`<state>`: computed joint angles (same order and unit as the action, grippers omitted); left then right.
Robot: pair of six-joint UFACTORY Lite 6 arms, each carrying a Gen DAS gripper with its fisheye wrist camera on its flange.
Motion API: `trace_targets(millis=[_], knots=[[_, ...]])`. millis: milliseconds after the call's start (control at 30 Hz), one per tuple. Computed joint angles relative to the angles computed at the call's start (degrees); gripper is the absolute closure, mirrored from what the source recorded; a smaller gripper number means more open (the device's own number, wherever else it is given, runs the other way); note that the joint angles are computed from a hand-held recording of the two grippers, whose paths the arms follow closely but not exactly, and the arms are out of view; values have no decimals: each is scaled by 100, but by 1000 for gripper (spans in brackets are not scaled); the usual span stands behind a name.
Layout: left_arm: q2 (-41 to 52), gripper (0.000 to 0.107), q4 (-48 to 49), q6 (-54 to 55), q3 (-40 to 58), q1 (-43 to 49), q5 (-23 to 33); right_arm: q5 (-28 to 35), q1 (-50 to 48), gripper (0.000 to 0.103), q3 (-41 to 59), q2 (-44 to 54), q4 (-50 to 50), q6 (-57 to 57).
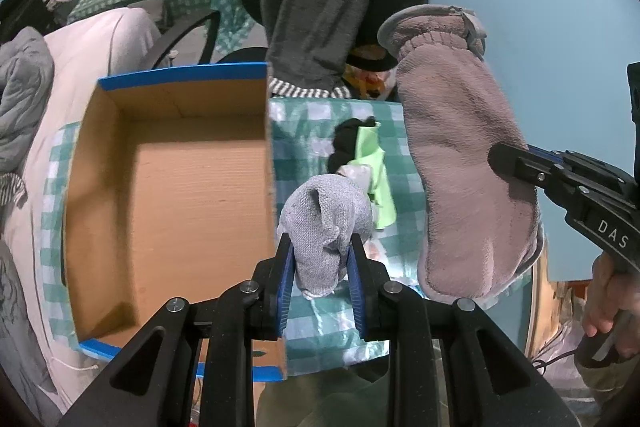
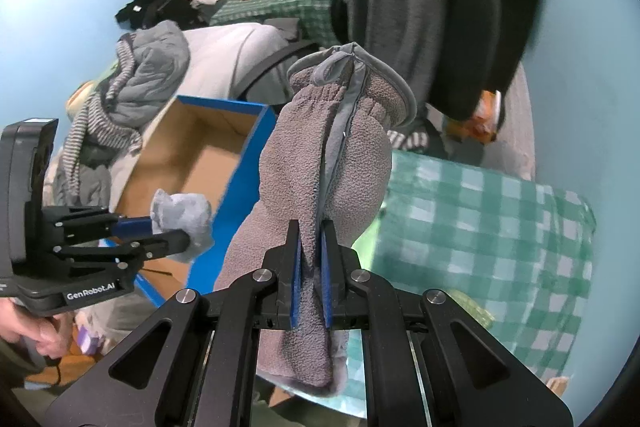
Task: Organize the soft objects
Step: 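Carry the mitten and sock over the box with both grippers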
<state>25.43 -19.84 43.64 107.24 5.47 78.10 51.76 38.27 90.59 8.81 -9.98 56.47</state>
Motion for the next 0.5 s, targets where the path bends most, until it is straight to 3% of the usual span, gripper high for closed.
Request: trace_targets(millis=[500], knots=[[1100, 82, 71, 15, 1565, 929, 399, 416, 39, 96, 2994, 2334, 530, -997]])
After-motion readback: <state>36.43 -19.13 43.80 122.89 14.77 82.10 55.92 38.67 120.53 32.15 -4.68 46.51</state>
